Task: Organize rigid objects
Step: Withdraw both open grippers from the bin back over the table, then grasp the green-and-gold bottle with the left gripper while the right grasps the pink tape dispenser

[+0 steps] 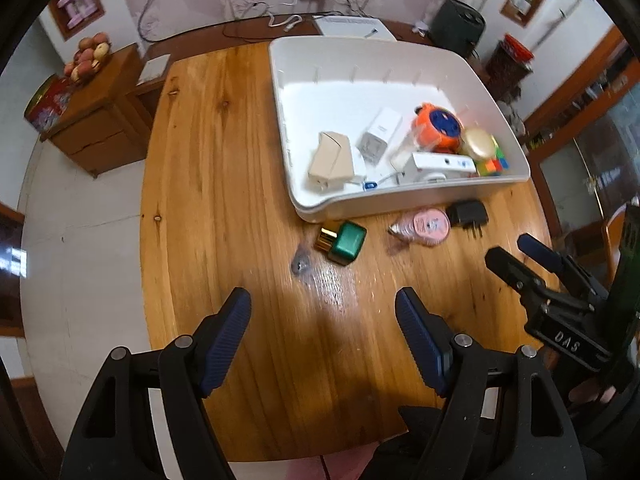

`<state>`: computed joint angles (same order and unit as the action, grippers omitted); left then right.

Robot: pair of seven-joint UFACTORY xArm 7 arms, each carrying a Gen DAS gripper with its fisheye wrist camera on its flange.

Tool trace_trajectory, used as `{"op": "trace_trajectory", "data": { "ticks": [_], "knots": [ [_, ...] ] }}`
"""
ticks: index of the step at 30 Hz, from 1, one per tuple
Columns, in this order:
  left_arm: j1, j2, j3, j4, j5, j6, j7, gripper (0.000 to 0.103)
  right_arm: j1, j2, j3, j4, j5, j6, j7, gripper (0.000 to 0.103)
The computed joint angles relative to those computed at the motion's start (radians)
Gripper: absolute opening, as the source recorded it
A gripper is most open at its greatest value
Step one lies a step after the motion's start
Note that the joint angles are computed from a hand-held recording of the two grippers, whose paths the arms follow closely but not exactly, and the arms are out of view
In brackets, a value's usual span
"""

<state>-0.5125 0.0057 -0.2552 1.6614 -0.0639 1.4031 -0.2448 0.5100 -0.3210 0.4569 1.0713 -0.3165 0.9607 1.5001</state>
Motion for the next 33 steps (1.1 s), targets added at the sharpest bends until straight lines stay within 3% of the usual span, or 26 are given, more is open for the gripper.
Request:
{"op": "trace_trajectory", "data": {
  "ticks": [5,13,17,20,27,33],
  "knots": [
    [-0.002,-0.010,-0.003,-0.054,-0.009,-0.048,0.064,0.078,-0.001,0.024,0.024,-0.008,-0.008,0.003,0.109,0.080],
    [-0.006,0.051,0.000,-0.061,-0.034,-0.075,0.114,0.078,0.026,0.111,0.026,0.024,-0.126,0.031,0.227,0.080],
    [-0.006,0.078,0.003,-0.064,-0.064,-0.097,0.158,0.078,0.052,0.146,0.002,0.032,-0.164,0.042,0.239,0.080],
    [-0.012,0.092,0.005,-0.083,-0.043,-0.141,0.152,0.078,0.070,0.164,-0.018,0.028,-0.176,0.045,0.224,0.080],
    [0.003,0.107,0.010,-0.134,-0.118,-0.223,0.174,0.078,0.095,0.196,-0.048,0.001,-0.192,0.000,0.219,0.080],
    [0.006,0.125,0.011,-0.149,-0.146,-0.246,0.152,0.078,0.115,0.237,-0.059,0.016,-0.225,0.004,0.226,0.080]
  ]
}}
